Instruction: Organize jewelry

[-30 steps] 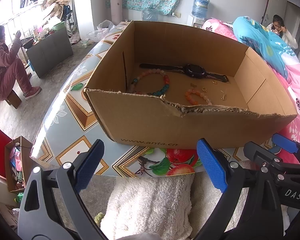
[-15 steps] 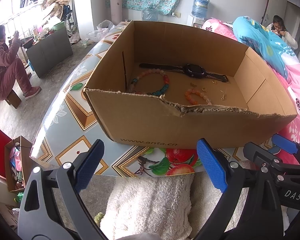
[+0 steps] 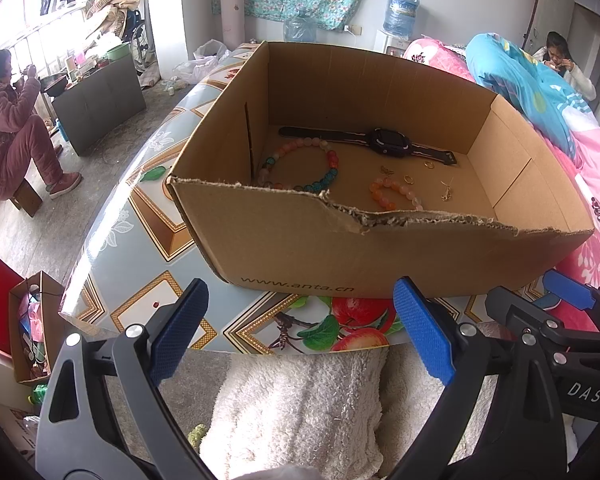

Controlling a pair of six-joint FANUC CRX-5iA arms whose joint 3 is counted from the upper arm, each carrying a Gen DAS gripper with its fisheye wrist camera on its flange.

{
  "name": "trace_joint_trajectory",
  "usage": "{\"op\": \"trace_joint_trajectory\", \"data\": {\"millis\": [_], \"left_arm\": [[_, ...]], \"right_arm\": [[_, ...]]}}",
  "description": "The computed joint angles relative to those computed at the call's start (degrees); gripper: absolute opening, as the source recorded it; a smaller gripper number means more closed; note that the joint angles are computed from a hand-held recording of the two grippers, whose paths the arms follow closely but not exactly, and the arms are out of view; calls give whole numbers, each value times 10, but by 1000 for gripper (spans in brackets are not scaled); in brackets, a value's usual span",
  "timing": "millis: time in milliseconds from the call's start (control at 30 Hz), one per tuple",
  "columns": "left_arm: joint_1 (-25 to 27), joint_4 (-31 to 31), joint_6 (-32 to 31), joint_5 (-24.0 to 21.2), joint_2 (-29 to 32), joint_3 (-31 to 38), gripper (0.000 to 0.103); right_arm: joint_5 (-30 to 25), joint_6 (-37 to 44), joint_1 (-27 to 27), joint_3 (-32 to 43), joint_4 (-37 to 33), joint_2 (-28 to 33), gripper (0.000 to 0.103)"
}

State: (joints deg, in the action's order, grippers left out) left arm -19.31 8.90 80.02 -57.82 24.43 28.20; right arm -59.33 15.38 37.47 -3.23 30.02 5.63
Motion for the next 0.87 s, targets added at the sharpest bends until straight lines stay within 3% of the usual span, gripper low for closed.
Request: {"op": "trace_joint_trajectory", "data": {"millis": [867], "left_arm": [[4, 2, 6, -7, 3, 3, 90]], "right_arm": [[-3, -1, 3, 4, -2, 2, 95]]}}
